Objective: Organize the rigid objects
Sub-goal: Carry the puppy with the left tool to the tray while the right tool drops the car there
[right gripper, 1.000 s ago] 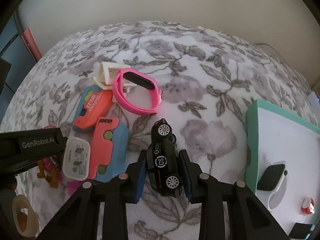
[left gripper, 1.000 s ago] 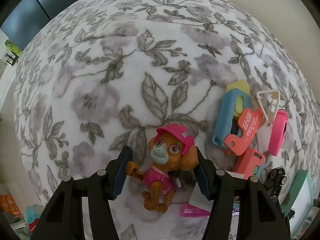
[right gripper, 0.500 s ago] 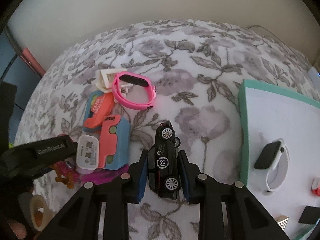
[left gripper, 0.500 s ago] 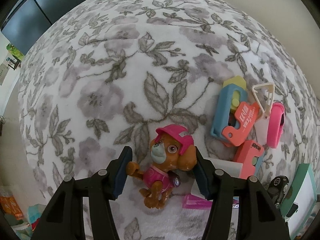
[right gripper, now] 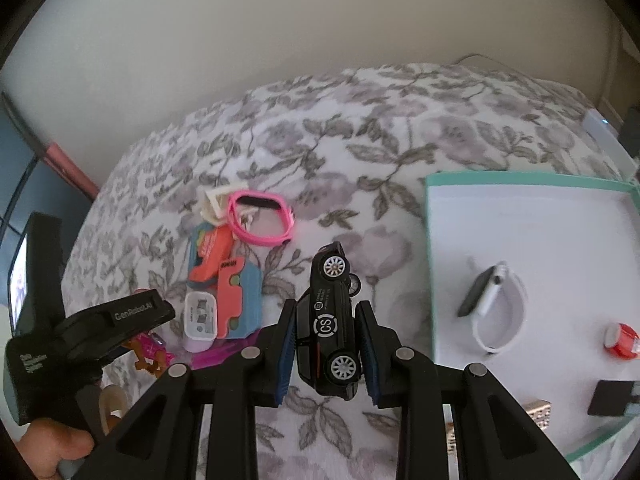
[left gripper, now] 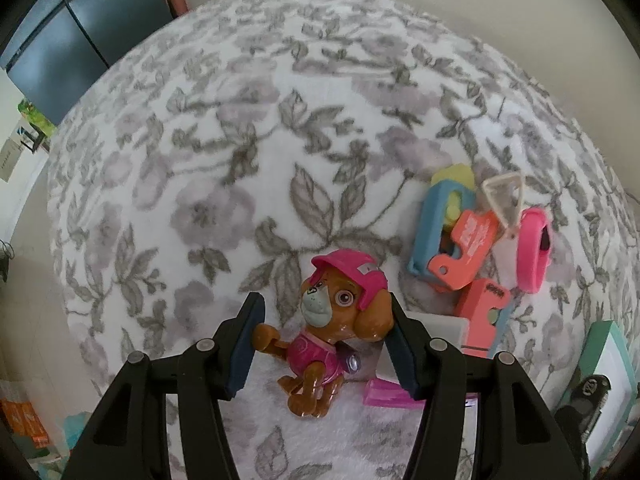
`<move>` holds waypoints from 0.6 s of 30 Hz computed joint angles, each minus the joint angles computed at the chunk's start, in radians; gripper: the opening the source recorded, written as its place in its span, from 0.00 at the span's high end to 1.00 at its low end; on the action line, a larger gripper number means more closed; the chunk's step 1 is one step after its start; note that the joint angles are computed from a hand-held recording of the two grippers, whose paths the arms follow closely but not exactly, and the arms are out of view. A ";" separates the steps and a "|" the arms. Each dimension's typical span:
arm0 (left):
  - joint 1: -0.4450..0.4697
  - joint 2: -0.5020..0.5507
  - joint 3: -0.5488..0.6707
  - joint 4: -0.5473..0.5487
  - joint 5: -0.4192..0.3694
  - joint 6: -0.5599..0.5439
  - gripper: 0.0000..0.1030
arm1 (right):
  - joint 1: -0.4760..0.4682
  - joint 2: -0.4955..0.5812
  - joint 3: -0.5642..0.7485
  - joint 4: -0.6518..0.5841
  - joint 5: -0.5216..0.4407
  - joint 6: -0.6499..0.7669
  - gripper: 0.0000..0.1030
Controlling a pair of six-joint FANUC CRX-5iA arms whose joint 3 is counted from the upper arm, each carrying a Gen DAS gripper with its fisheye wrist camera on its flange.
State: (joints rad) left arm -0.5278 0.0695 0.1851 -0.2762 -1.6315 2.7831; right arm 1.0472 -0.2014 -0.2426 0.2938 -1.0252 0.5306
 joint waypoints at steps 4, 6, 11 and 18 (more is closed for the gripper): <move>-0.038 0.017 0.068 -0.060 -0.048 0.001 0.42 | -0.013 -0.043 -0.022 0.008 0.007 -0.044 0.70; -0.059 0.022 0.101 -0.090 -0.066 0.003 0.42 | -0.023 -0.064 -0.034 0.009 0.016 -0.062 0.70; -0.129 0.051 0.200 -0.182 -0.119 -0.010 0.42 | -0.036 -0.123 -0.070 0.050 0.012 -0.123 0.70; -0.197 0.074 0.275 -0.222 -0.084 -0.054 0.42 | -0.071 -0.169 -0.084 0.079 -0.030 -0.170 0.70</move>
State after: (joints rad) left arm -0.7252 0.1433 0.4602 -0.4980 -1.7157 2.7293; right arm 0.9763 -0.3709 -0.3271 0.3726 -1.0555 0.3607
